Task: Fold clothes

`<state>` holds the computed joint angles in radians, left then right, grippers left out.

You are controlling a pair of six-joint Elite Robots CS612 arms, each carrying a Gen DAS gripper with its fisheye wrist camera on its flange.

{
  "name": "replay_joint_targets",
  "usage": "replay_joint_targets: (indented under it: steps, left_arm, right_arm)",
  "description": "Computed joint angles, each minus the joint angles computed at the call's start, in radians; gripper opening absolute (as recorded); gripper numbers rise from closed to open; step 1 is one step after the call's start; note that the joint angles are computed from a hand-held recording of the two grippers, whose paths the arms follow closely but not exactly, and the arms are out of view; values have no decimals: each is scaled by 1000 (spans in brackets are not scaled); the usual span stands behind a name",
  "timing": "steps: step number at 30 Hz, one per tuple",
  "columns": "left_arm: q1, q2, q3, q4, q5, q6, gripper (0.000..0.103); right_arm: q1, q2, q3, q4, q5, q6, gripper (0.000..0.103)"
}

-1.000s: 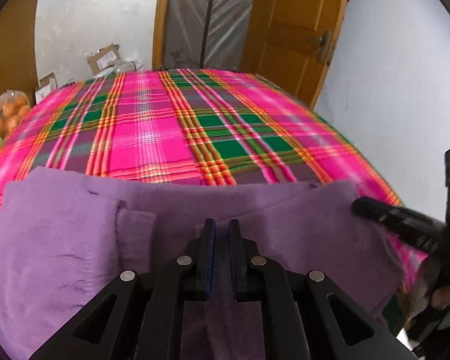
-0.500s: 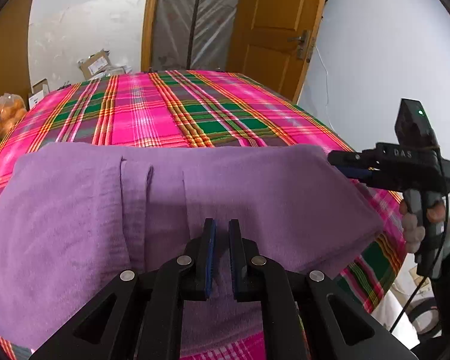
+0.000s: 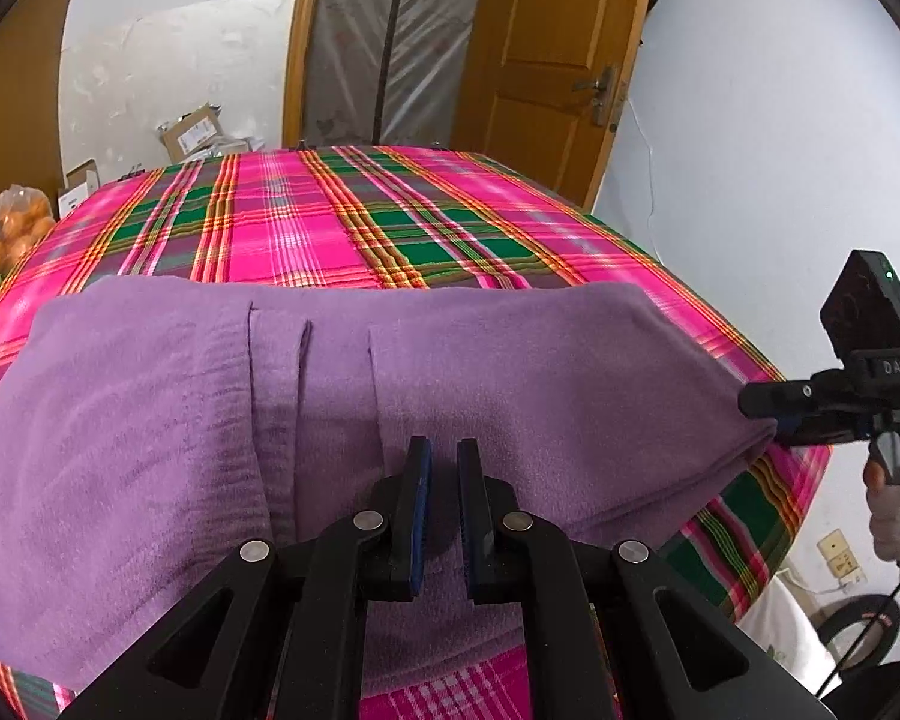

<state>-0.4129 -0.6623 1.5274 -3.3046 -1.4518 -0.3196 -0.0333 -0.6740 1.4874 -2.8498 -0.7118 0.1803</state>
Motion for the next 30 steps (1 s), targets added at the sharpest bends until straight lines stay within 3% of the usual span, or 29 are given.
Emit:
replay_joint_targets:
  steps: [9,12,17,30]
  left_arm:
    - [-1,-7,19,-13,0,-15,9]
    - [-4,-8,19,-7,9,-13,9]
    - [-5,-13,20,7,17,-9,9]
    - [-3,-24,22,34,47,-32,9]
  right_arm:
    - [18,35,-33,-103,-31,146,30]
    - [25,45,-42,-137,-36,176,18]
    - [33,47,-43,-227,-23,216,16]
    - [60,19,-73,-302,9,174,15]
